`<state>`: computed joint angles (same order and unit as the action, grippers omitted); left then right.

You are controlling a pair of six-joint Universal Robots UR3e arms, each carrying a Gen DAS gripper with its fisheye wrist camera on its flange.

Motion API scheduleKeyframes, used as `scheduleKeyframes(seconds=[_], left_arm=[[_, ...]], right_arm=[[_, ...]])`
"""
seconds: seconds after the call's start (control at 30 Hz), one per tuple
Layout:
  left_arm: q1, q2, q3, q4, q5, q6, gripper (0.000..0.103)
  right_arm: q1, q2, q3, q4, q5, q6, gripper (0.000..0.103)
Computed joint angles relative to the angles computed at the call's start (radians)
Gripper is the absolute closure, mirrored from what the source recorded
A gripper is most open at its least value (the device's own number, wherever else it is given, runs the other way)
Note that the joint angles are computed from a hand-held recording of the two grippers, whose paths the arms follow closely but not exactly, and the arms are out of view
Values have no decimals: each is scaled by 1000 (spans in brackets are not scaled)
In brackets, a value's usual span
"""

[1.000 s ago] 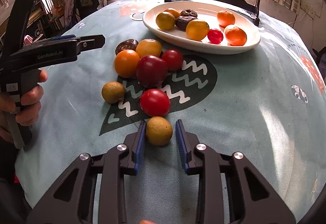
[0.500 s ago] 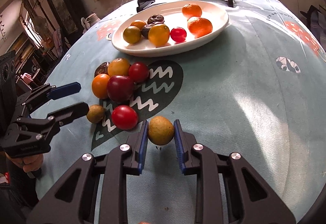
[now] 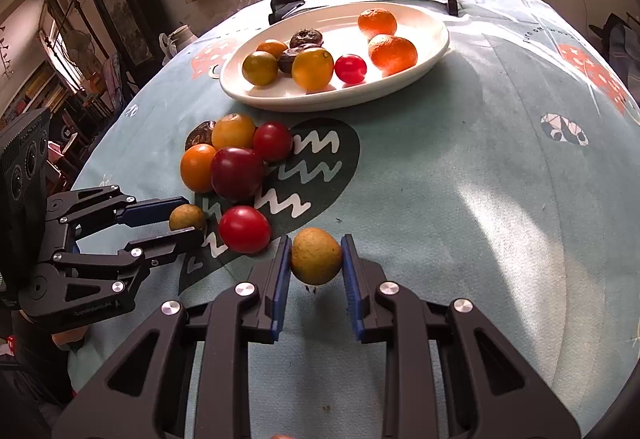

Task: Organize fruits
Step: 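Close the right tool on the small yellow-green fruit while the left tool grasps a yellow tomato, then carry both fruits onto the white plate and open both tools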

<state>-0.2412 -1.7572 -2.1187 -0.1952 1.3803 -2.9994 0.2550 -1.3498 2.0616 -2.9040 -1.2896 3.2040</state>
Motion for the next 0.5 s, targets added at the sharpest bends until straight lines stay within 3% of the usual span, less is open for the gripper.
scheduleKeyframes(seconds=[0.3, 0.5], left_arm=[[1, 6, -8, 17, 3, -8, 76], [83, 75, -50, 21, -126, -37, 76]], right_arm=[[-1, -11, 18, -28, -3, -4, 77], [-10, -12, 36, -99, 38, -23, 77]])
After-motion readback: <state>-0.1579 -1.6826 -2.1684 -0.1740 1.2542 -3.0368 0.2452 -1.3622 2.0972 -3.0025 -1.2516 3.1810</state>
